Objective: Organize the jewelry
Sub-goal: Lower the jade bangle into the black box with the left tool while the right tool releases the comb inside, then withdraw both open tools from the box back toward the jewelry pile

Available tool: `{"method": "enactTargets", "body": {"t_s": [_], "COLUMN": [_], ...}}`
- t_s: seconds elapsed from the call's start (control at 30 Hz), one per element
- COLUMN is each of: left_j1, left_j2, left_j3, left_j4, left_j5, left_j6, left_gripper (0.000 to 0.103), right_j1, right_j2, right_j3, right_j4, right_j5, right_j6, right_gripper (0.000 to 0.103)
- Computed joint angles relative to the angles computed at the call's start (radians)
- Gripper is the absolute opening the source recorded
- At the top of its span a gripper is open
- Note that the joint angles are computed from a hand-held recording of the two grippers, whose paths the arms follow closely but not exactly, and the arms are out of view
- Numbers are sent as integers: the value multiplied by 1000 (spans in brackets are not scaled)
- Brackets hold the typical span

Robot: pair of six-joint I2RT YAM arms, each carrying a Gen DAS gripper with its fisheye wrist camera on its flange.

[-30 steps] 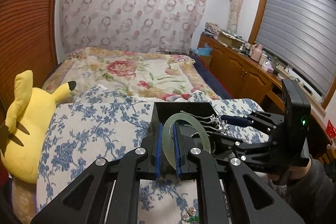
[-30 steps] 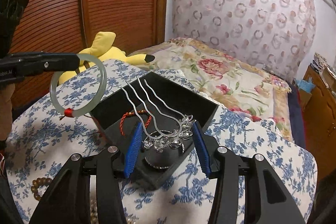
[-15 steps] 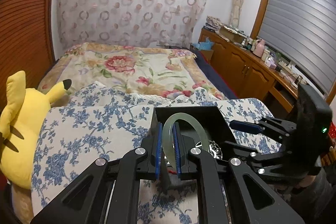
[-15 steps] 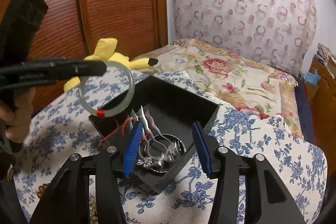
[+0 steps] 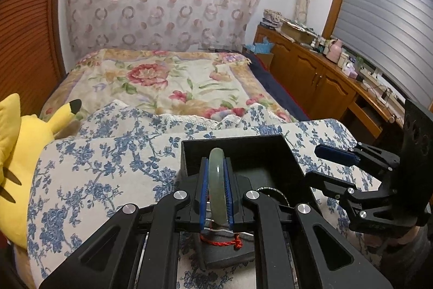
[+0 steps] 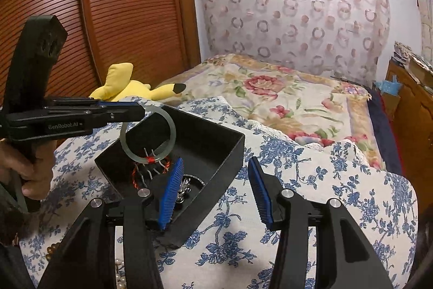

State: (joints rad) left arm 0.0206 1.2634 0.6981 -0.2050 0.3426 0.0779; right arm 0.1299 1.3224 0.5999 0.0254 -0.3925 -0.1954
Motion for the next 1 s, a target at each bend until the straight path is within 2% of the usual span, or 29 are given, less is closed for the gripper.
{"method": "enactTargets", "body": {"t_s": [0.4,0.57,0.83,0.9,1.0], "left_j1": [-12,11,75,91,115], "left_j2": [-46,-116,-320,-380,-450], "left_j3": [4,-32,-116,-144,-176], "left_j4": [-18,-56,-188,-227,-285], "left_j5": [-15,-3,37,47,61], "left_j6": [4,15,81,98,131], "left_gripper": [10,11,12,20,22], "right_j1": [-1,1,28,30,23], "right_j2": [-9,-60,-267,-330,-427], "right_j3": [-1,-10,-76,-106,-160], "right_j4": [-2,-26,-145,-181,-238], "right_j5": [8,18,47,50,46], "right_j6": [0,5,13,18,26], "right_gripper": [52,52,52,52,52]}}
